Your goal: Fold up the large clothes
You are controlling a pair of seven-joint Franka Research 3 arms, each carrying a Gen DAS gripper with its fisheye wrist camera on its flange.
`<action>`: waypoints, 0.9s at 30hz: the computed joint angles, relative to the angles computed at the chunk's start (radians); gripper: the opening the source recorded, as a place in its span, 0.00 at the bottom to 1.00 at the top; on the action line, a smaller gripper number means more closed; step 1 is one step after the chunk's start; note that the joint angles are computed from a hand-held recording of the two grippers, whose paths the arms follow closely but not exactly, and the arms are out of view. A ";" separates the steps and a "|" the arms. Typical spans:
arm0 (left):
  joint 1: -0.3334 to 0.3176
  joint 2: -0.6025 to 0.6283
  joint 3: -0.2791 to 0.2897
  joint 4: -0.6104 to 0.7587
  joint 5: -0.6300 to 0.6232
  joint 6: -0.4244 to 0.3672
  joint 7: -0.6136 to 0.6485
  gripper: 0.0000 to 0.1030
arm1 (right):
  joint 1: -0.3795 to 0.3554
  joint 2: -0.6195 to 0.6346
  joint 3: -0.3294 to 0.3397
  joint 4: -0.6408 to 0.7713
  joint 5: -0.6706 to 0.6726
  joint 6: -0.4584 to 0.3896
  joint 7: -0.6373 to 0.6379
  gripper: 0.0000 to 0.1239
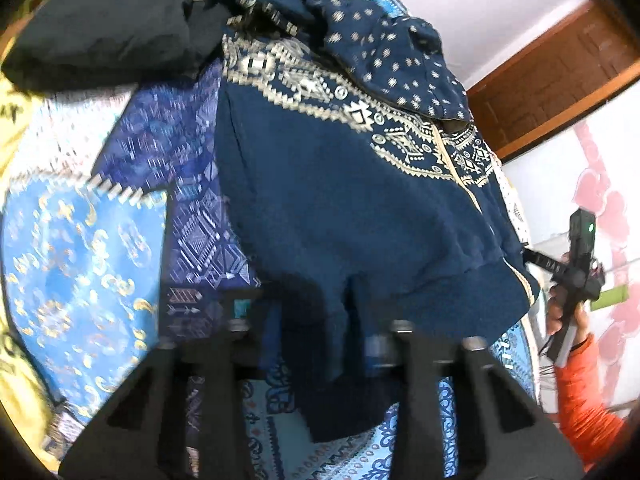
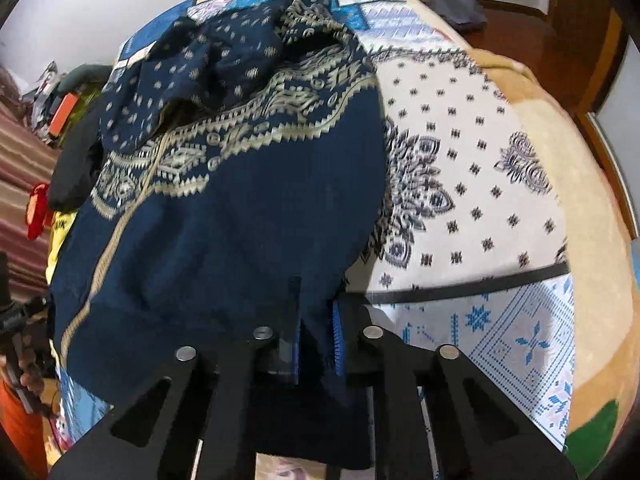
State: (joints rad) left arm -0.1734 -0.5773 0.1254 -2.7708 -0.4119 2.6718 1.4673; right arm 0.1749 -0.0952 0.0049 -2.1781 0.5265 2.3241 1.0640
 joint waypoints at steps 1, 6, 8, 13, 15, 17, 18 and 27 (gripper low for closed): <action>0.009 -0.008 -0.014 0.005 0.026 0.000 0.008 0.13 | 0.003 -0.009 0.000 -0.001 0.022 0.019 -0.013 0.06; 0.019 -0.032 0.001 0.045 0.063 0.019 0.030 0.09 | 0.017 -0.024 -0.006 0.051 0.122 0.044 -0.092 0.05; 0.012 -0.027 0.019 0.072 0.057 0.036 0.044 0.08 | 0.025 -0.027 0.002 0.085 0.115 0.071 -0.112 0.05; -0.042 0.036 0.101 0.193 -0.037 0.109 0.107 0.08 | 0.047 0.031 0.018 0.214 0.117 0.137 -0.138 0.05; -0.033 0.083 0.110 0.258 -0.047 0.119 0.125 0.08 | 0.053 0.091 0.028 0.303 0.103 0.160 -0.121 0.05; -0.025 0.131 0.120 0.322 -0.069 0.118 0.148 0.08 | 0.058 0.151 0.039 0.386 0.066 0.176 -0.082 0.05; -0.018 0.178 0.131 0.379 -0.084 0.116 0.163 0.08 | 0.060 0.190 0.042 0.440 0.035 0.174 -0.057 0.05; 0.143 0.613 0.089 0.797 -0.055 0.047 0.107 0.08 | 0.127 0.615 0.021 0.981 -0.293 0.094 0.283 0.05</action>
